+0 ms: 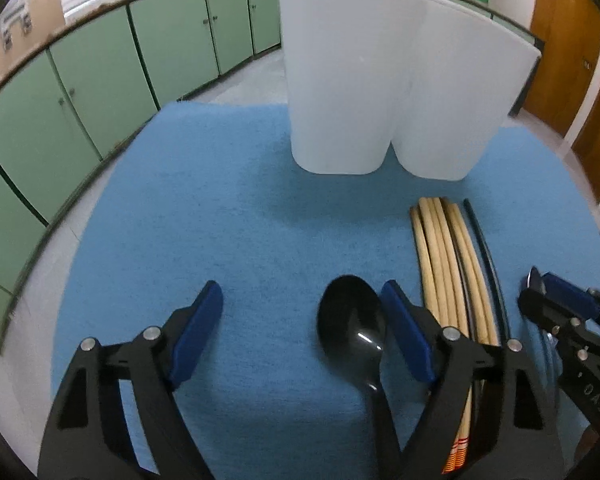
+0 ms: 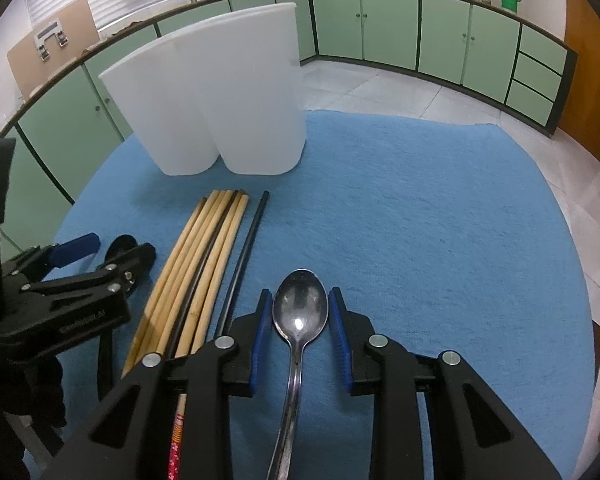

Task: Organize utensils
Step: 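Grasp the black plastic spoon with the left gripper while the right gripper grasps the metal spoon, then lift both spoons over the white utensil holder with both grippers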

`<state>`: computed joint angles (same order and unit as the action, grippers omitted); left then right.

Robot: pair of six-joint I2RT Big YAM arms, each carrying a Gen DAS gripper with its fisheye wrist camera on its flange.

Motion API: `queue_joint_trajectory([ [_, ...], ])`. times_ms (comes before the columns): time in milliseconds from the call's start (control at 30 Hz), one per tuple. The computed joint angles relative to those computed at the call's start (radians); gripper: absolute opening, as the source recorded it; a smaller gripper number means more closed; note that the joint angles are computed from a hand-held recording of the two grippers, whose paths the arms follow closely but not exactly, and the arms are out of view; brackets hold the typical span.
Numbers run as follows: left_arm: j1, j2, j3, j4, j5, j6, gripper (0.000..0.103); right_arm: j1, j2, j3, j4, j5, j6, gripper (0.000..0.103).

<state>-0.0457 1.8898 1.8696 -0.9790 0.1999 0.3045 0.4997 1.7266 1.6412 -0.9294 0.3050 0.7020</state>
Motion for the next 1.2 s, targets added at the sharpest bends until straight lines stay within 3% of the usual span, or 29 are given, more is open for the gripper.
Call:
queue_joint_trajectory([
  [67,0.001,0.001,0.005,-0.008,0.009,0.002,0.073,-0.005,-0.003,-0.005,0.000,-0.005,-0.008,0.029],
  [167,-0.001,-0.005,0.007,-0.024,0.035,0.008,0.057,-0.003,0.006,0.012,-0.017,-0.008,-0.012,0.029],
  [267,0.001,-0.017,-0.006,-0.032,0.075,0.019,0.035,-0.001,0.019,0.033,-0.039,-0.011,-0.026,0.029],
  [467,-0.002,-0.043,-0.035,-0.019,0.146,0.022,0.034,-0.017,0.023,0.052,-0.053,-0.044,-0.045,0.028],
  [600,0.030,-0.122,-0.143,0.104,0.259,0.023,0.034,-0.007,-0.039,-0.020,0.055,0.009,-0.050,0.028],
  [733,0.062,-0.208,-0.240,0.268,0.358,0.019,0.034,0.014,-0.121,-0.106,0.263,0.091,-0.133,0.028],
  [833,0.075,-0.248,-0.280,0.345,0.406,0.002,0.034,0.022,-0.125,-0.101,0.309,0.144,-0.197,0.028],
  [1200,0.098,-0.297,-0.313,0.530,0.477,-0.064,0.034,0.003,-0.139,-0.056,0.424,0.151,-0.270,0.028],
])
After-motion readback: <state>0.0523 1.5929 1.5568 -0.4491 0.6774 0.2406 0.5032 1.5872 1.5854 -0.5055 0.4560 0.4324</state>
